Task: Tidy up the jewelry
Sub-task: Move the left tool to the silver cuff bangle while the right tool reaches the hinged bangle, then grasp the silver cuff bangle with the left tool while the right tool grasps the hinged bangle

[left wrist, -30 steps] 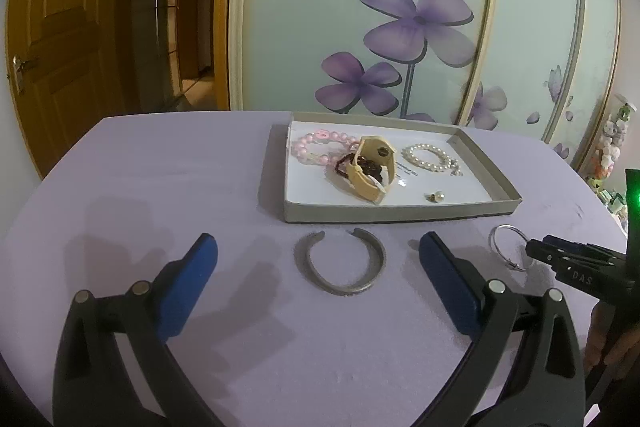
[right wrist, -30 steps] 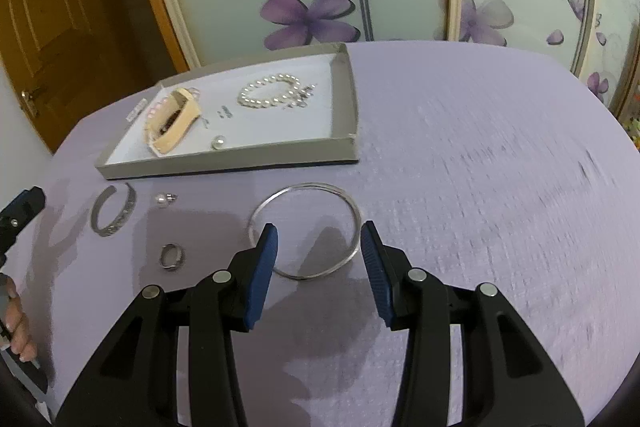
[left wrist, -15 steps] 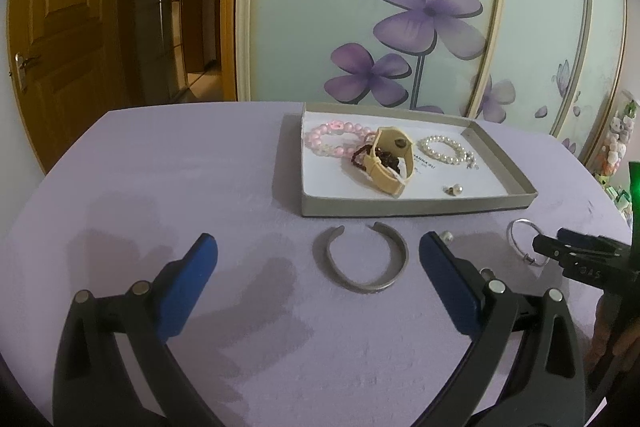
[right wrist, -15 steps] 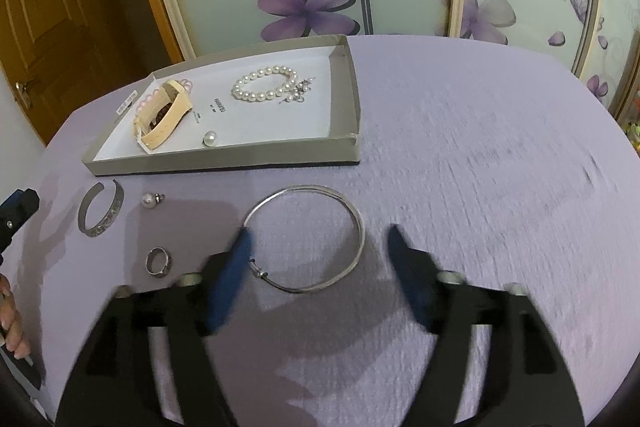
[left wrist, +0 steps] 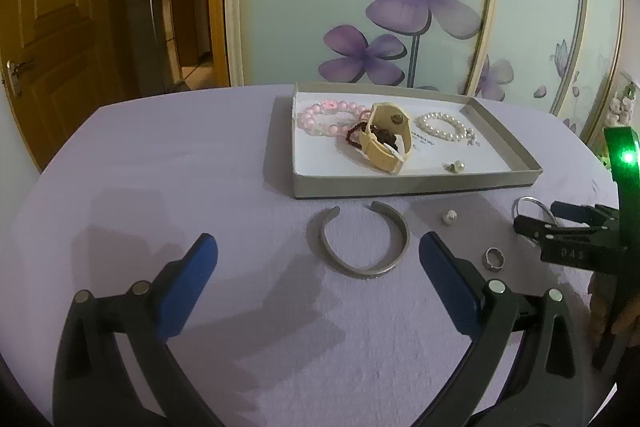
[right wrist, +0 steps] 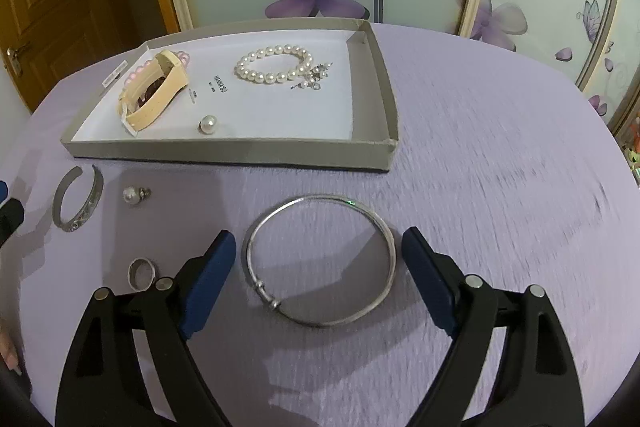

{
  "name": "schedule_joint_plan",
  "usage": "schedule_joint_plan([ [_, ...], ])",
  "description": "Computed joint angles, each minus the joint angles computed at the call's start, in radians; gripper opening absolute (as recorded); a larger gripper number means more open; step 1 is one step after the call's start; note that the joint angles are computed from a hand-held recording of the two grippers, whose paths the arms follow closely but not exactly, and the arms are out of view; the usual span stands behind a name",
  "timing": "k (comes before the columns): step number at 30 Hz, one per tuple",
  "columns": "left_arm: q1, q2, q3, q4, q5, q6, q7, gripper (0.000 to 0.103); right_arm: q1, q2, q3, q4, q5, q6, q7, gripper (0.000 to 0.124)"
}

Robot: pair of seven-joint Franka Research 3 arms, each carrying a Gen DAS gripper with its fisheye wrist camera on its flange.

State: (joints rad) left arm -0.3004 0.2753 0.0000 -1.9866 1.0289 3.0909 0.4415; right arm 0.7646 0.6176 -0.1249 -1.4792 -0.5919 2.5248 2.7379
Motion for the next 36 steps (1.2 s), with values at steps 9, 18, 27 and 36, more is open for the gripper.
schedule_joint_plan([
  [9,0.049,0.029,-0.088,0.009,-0.216,-0.038,0.220,0.101,0.002,-0.025,-0.003,-0.044,-0.017,0.040,-0.006,0.075],
  [18,0.009,0.074,-0.089,0.066,-0.332,-0.121,0.342,0.101,0.005,-0.085,-0.008,-0.137,-0.057,0.101,0.066,0.075],
  [27,-0.002,0.134,-0.110,0.162,-0.424,-0.248,0.390,0.101,-0.005,-0.126,-0.002,-0.189,-0.102,0.142,0.115,0.075],
  [36,-0.025,0.163,-0.096,0.215,-0.440,-0.301,0.370,0.073,-0.014,-0.131,0.008,-0.192,-0.107,0.151,0.115,0.075],
])
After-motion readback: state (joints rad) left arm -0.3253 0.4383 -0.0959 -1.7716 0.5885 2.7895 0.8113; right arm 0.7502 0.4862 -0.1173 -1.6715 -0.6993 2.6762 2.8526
